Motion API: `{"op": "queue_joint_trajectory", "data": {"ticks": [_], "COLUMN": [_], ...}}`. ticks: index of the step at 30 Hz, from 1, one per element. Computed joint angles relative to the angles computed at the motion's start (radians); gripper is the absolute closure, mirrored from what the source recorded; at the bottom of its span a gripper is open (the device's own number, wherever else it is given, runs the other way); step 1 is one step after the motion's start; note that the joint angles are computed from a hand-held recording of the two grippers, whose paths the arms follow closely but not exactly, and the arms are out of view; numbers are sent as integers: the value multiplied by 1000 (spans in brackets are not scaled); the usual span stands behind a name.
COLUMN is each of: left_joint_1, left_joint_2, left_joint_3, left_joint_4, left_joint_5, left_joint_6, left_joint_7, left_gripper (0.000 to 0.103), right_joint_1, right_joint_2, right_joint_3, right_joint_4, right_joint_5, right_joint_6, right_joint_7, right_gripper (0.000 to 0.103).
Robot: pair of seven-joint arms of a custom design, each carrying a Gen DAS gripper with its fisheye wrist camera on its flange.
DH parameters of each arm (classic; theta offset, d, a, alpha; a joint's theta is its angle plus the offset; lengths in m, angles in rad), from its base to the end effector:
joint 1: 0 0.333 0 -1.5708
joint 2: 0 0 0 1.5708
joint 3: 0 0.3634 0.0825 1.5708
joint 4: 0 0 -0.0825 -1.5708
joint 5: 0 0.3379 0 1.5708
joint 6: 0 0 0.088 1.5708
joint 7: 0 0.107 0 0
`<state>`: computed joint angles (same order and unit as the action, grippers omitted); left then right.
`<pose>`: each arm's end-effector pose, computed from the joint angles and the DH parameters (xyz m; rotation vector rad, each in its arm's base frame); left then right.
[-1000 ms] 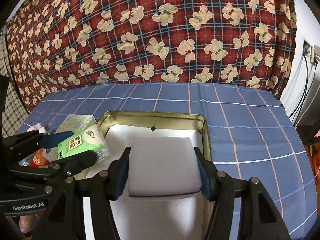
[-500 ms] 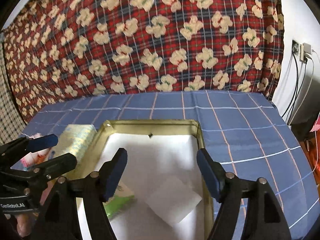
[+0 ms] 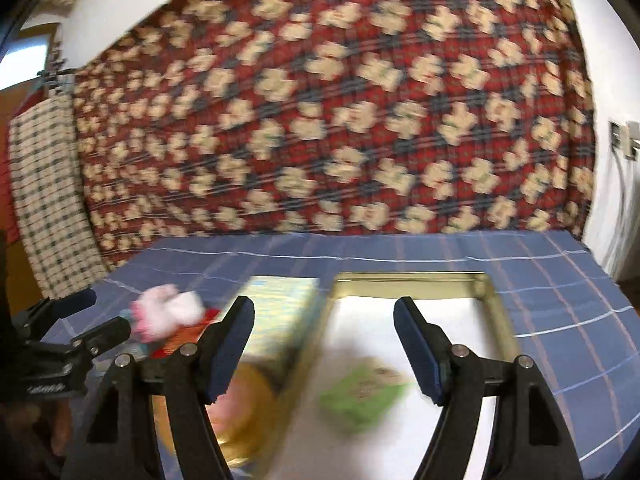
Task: Organize soft objects
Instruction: 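Move both grippers back to the pile of items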
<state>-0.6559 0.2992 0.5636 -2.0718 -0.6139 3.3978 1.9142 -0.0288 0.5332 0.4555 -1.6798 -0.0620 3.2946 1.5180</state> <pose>0.5964 -0.0301 0.5111 -1.6518 1.4416 -0.8392 0.6691 0.2199 0.5239 -1.6801 1.1784 -0.5999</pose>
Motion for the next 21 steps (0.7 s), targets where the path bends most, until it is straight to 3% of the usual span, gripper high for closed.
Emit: {"op": "queue_joint_trajectory", "data": {"ticks": [1, 2, 3, 5, 7, 10, 15, 17, 21], "left_joint_1": [-65, -103, -106, -24, 17, 133, 307, 349, 510], "left_joint_2": [2, 3, -6, -44, -49, -61, -57, -52, -47], "left_joint_3": [81, 126, 137, 65, 28, -86, -266, -305, -447], "left_joint_4": [-26, -44, -67, -130, -149, -176, -192, -186, -191], "left_joint_5": [-35, -113, -120, -94, -112, -84, -36, -23, 107], "left_joint_6": [7, 19, 29, 60, 59, 59, 63, 44, 43], "left_joint_7": [14, 68, 65, 38, 44, 27, 5, -3, -112], "left_gripper": [5, 5, 5, 5, 5, 5, 5, 8, 8], "right_joint_1": [-12, -17, -24, -19, 18, 85, 80, 82, 103], "right_joint_2": [3, 6, 12, 25, 28, 32, 49, 50, 54], "right_joint_3": [31, 55, 82, 116, 100, 60, 104, 108, 99], "right_joint_4": [-11, -20, -24, -33, -37, -41, -46, -56, -54], "right_joint_5": [-10, -22, -42, -85, -121, -158, -185, -188, -188], "right_joint_6": [15, 30, 32, 47, 54, 53, 34, 38, 31], "right_joint_7": [-8, -11, -15, -28, -40, -57, -78, -89, -106], "right_gripper": [29, 29, 29, 29, 29, 29, 29, 29, 29]}}
